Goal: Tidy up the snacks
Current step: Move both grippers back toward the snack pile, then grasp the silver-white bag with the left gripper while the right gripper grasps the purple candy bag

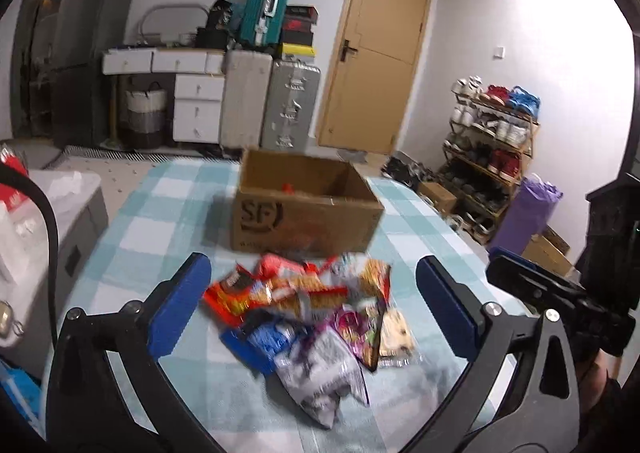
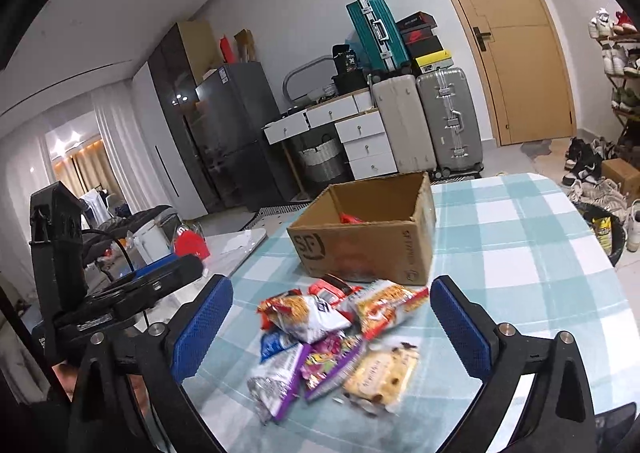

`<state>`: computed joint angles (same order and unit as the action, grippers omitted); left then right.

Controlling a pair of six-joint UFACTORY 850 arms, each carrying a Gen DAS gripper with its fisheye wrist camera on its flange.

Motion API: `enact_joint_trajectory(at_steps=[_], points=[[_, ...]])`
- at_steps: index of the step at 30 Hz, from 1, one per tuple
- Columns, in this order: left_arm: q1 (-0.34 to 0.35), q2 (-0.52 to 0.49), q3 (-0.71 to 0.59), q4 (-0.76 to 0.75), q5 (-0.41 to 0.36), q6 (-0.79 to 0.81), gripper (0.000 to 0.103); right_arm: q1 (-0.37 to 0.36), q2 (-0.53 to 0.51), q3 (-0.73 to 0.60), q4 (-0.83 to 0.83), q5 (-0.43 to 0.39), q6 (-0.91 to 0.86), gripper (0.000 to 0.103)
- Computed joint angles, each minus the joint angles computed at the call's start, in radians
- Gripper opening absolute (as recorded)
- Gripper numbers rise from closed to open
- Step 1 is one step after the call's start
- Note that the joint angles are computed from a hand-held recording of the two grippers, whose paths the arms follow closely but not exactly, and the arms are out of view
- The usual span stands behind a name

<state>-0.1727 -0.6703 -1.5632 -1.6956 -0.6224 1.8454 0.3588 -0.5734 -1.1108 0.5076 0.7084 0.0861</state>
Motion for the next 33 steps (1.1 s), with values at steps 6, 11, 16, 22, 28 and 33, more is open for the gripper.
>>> enact_joint_trajectory(at_steps=[6,11,16,22,28,33], points=[[-0.001,-0.042,0.005,0.097,0.021,-0.103,0.102,-0.013,-0.024,0.025,-0.065,0.008,0.092,0.102],[-0.008,-0.099,-0.043,0.215,0.019,-0.236,0.102,-0.014,-0.047,0.018,-0.074,0.013,0.087,0.102],[-0.009,-0.167,-0.111,0.328,-0.031,-0.387,0.102,-0.029,-0.075,0.012,-0.208,-0.016,0.200,0.102],[-0.022,-0.225,-0.182,0.407,-0.032,-0.489,0.102,-0.032,-0.101,0.005,-0.240,-0.013,0.208,0.102],[-0.040,-0.269,-0.239,0.480,-0.033,-0.555,0.098,-0.045,-0.120,-0.002,-0.302,-0.011,0.284,0.102],[-0.049,-0.317,-0.302,0.564,-0.050,-0.660,0.078,-0.048,-0.120,0.008,-0.332,0.012,0.320,0.102]])
